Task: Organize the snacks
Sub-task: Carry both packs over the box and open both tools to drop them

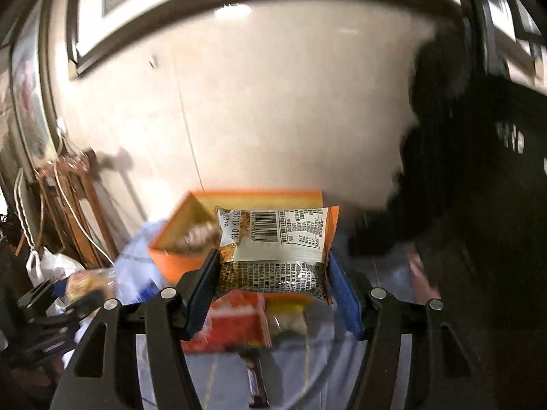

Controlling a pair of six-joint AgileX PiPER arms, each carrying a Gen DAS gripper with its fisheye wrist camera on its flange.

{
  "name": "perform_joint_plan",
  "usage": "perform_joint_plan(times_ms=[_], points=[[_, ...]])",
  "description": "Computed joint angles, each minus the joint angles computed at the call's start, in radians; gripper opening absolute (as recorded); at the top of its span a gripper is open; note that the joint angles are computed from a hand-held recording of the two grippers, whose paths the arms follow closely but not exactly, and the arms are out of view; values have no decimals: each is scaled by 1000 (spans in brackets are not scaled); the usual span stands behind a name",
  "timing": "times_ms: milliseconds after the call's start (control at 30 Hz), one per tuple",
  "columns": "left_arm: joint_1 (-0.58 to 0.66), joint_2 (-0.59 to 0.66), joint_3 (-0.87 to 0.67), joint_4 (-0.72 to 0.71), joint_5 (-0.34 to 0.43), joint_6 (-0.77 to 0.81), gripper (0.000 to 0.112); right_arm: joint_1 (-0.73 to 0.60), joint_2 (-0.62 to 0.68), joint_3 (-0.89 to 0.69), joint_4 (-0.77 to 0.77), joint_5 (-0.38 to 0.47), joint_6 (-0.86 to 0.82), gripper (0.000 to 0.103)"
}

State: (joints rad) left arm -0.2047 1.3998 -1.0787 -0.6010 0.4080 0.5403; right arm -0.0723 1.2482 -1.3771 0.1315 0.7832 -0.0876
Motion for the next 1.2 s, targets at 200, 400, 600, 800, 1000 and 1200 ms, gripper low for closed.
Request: perform_joint_plan(times_ms=[200, 400, 600, 800, 1000, 1200], points=[[-13, 122, -301, 88, 88, -106, 68, 35, 117, -245, -39, 63, 13, 63], [-41, 298, -597, 202, 140, -203, 68, 34, 318, -528, -66, 121, 4, 63], [-62, 561, -980, 360, 233, -352, 72, 47, 583, -869, -106, 211, 17, 69], [-60, 728, -1095, 548, 315, -479, 89, 44, 664, -792, -176, 226, 43, 88], [33, 487, -500, 416, 31, -319, 91, 44, 408, -201, -110, 3, 56, 92], [94, 390, -114, 461, -98, -318, 93, 115, 313, 147, -128, -98, 152, 95]])
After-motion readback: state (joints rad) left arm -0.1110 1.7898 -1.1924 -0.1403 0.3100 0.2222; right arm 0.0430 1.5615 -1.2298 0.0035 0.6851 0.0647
